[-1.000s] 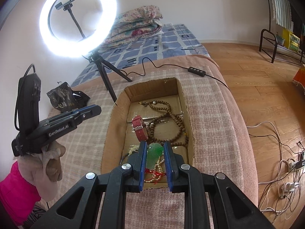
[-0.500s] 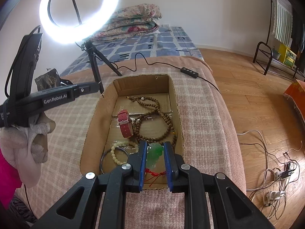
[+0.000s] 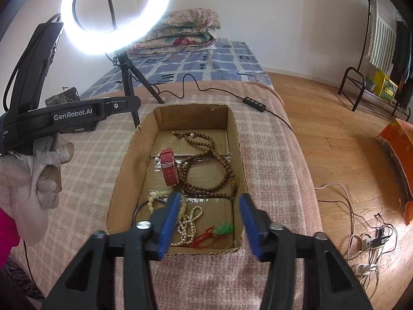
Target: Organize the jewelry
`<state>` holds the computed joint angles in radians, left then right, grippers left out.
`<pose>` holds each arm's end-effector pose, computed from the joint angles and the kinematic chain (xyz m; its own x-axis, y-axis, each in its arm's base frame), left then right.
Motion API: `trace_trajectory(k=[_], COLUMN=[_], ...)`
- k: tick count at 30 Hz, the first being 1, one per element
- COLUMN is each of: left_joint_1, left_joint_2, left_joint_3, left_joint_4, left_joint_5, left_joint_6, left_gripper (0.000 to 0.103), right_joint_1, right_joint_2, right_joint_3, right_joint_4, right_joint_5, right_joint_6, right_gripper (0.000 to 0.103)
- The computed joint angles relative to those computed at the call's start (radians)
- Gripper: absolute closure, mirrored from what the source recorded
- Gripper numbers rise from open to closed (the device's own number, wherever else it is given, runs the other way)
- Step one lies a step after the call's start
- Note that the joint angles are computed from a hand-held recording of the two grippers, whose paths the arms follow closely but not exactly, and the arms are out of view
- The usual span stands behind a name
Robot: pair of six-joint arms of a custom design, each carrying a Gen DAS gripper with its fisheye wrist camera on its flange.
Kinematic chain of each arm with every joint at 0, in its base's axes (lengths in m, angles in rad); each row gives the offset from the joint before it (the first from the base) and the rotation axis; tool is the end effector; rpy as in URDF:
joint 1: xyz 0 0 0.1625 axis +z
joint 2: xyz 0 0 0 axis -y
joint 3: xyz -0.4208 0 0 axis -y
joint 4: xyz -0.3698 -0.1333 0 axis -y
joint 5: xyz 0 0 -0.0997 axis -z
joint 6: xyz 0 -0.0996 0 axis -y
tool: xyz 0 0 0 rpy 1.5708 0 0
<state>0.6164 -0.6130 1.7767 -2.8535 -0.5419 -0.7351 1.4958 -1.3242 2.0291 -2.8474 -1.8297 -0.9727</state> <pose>-0.3597 -0.5228 0.0258 -0.8261 -0.1164 -0.5514 0.3453 0.6686 -0.6586 0.0685 -0.5269 0.3039 -0.5890 -0.5745 0.5684 -0.7526 0.6462 -0.1267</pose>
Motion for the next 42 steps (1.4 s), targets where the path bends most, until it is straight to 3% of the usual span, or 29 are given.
trace_trajectory(k=[1,3,5,13,24,28,31,42], left_joint_1=[-0.002,-0.006,-0.014,-0.048,-0.139,-0.189,-0.230,-0.371], left_joint_2=[-0.001,-0.008,-0.014,-0.055,-0.145,-0.197,-0.240,-0.361], left_joint_3=[-0.001,0.004,0.015,0.052,0.133,0.176,0.211,0.262], left_joint_4=[0.006,0.017,0.008,0.040,0.138,0.226,0.301,0.792], left_joint_5=[0.002,0.010,0.023,0.038,0.095,0.130,0.157,0.191], left_joint_6=[-0.002,-0.014,-0.021,-0.069,-0.179,-0.257,-0.330,-0.720], left_gripper=[0.057,0.042,0.037,0.035,0.035,0.033,0.025,0.012], right_joint_1=[0.001,0.004,0.008,0.038,0.098,0.118,0.134,0.168], right_joint_2=[-0.004,-0.007,-0.009,-0.029,-0.103,-0.141,-0.168,-0.232], right_joint_3=[0.007,0.015,0.025,0.071,0.135,0.158,0.176,0.233], right_joint_4=[-0.013,-0.026,-0.052,-0.162,-0.241,-0.253,-0.258,-0.301], right_joint_5=[0.005,0.006,0.001,-0.028,-0.035,-0.029,-0.027,-0.024], right_joint_6=[-0.001,0.001,0.000,0.007,0.014,0.025,0.036,0.088], right_gripper=[0.034,0.030,0.019,0.006,0.002,0.000,0.000,0.000])
